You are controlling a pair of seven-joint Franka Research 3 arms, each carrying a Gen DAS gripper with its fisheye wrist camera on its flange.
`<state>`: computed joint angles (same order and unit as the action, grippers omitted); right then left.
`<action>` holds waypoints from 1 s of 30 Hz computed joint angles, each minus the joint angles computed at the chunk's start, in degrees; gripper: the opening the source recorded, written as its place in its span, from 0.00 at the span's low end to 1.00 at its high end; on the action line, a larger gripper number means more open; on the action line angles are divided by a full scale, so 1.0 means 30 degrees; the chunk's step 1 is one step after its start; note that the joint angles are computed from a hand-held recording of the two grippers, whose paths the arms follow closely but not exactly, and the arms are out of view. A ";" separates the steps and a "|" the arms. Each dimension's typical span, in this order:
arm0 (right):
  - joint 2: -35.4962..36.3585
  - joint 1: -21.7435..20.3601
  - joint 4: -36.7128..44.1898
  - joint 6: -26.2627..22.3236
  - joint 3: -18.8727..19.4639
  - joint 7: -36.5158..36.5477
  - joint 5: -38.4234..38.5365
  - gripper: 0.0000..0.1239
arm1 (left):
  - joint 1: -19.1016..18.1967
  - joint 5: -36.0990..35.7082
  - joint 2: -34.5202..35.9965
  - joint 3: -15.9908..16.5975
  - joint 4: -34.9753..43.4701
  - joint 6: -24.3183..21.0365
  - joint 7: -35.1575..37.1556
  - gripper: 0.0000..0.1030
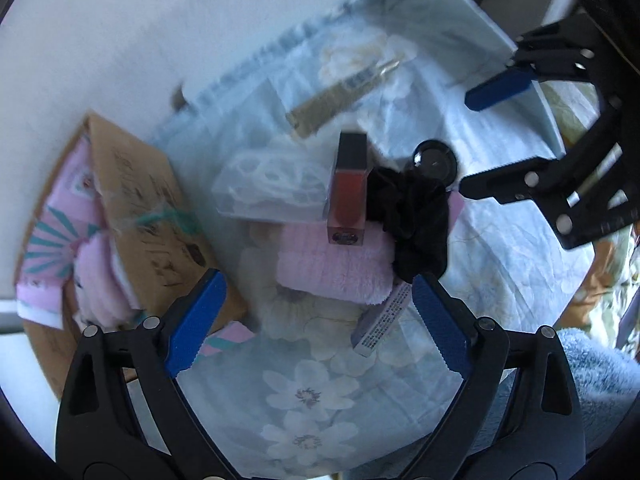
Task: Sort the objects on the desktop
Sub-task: 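Move both open tools back over the remaining items on the bed, then grasp the pink fluffy slipper with the left gripper while the right grasps the black compact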
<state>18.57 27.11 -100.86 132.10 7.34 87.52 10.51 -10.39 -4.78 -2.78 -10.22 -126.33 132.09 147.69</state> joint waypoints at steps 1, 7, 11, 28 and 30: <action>0.0188 -0.0019 0.0146 -0.0091 0.0057 -0.0233 0.0035 0.50 | -0.0014 0.0346 0.0253 -0.0057 0.0096 -0.0009 -0.0340 0.88; 0.1163 0.0078 0.0931 -0.0551 0.0114 -0.1362 -0.0157 0.45 | -0.0270 0.2530 0.0260 -0.0383 -0.0838 0.1824 -0.1366 0.88; 0.1670 -0.0027 0.1408 -0.0774 0.0194 -0.2156 0.0213 0.41 | -0.0434 0.3842 0.0440 -0.0527 -0.1136 0.2488 -0.2170 0.89; 0.2425 -0.0240 0.2093 -0.0727 0.0130 -0.3683 0.1282 0.29 | -0.0149 0.7562 0.0078 -0.0309 -0.1945 0.5276 -0.4473 0.35; 0.2408 -0.0324 0.2013 -0.0534 0.0113 -0.3569 0.1457 0.29 | -0.0060 0.7399 0.0055 -0.0205 -0.1765 0.5316 -0.4501 0.22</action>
